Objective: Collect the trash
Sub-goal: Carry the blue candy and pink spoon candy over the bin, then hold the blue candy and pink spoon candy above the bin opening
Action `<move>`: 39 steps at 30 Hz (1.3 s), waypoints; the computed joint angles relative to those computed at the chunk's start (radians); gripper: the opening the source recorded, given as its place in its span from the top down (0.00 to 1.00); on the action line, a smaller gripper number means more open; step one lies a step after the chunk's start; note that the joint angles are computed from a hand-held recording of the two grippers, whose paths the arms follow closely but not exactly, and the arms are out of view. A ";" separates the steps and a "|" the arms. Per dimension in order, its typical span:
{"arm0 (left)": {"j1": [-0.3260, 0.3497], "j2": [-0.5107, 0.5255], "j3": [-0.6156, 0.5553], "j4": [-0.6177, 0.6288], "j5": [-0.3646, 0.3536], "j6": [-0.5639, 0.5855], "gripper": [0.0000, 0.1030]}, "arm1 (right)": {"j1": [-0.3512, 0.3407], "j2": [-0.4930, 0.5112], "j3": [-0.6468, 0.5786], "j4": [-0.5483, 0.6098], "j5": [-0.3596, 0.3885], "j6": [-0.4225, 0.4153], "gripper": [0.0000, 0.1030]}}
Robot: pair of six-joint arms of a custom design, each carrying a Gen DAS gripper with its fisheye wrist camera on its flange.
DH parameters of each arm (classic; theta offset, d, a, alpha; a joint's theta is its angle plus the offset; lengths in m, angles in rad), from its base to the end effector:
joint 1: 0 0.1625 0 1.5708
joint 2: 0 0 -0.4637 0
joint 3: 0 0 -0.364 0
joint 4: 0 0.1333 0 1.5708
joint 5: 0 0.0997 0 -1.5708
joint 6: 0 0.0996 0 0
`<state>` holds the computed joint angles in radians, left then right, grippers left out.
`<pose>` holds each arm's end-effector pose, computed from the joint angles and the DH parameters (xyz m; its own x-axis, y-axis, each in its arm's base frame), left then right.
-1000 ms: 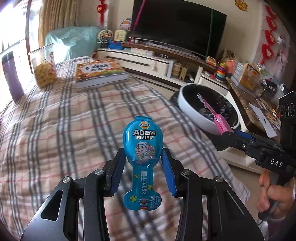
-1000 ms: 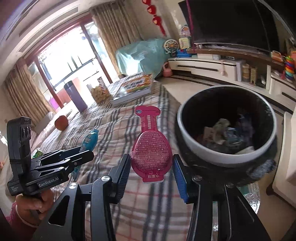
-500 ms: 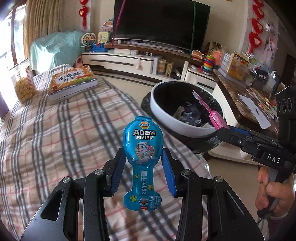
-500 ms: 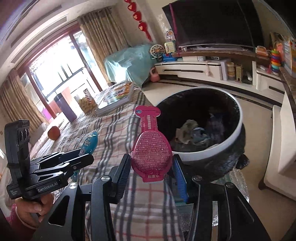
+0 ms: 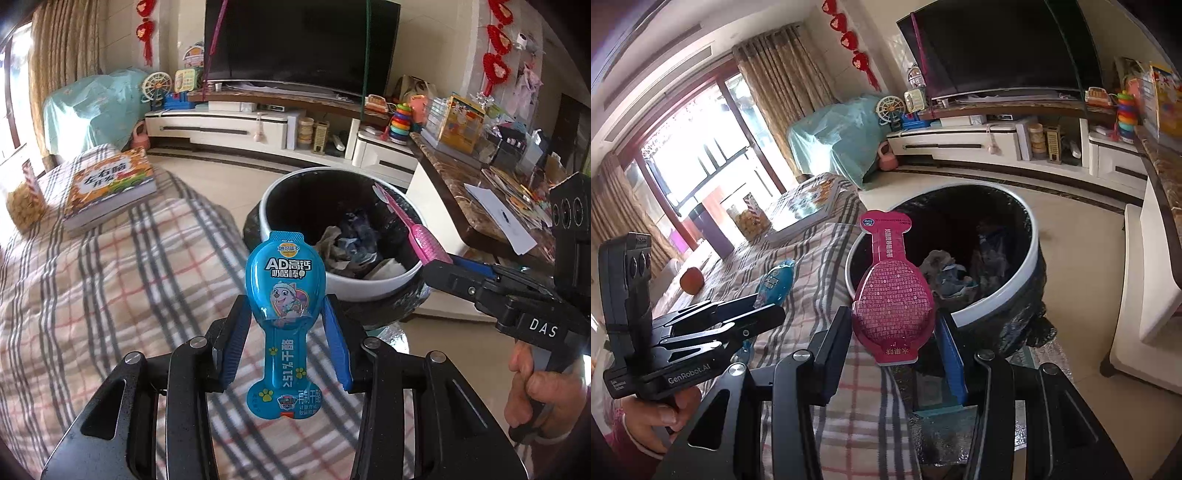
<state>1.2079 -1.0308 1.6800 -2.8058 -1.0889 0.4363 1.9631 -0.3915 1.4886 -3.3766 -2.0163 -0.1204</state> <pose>-0.0666 -0.6809 0.3217 -0.7082 0.3972 -0.5836 0.6566 0.6743 -0.3379 0.3622 -0.6389 0.0122 -0.8994 -0.1695 0.4030 -0.4012 0.6861 -0.6068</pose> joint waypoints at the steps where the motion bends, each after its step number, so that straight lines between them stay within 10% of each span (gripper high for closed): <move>1: -0.003 0.004 -0.002 -0.001 0.001 0.002 0.62 | -0.002 -0.003 0.002 -0.003 -0.002 0.000 0.55; 39: -0.025 0.098 -0.111 0.051 0.010 0.017 0.62 | -0.032 -0.004 -0.090 0.078 -0.004 -0.021 0.55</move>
<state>1.1827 -0.9329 1.5692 -2.7546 -1.0790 0.4536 1.9315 -0.3959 1.3986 -3.2989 -2.0207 -0.1410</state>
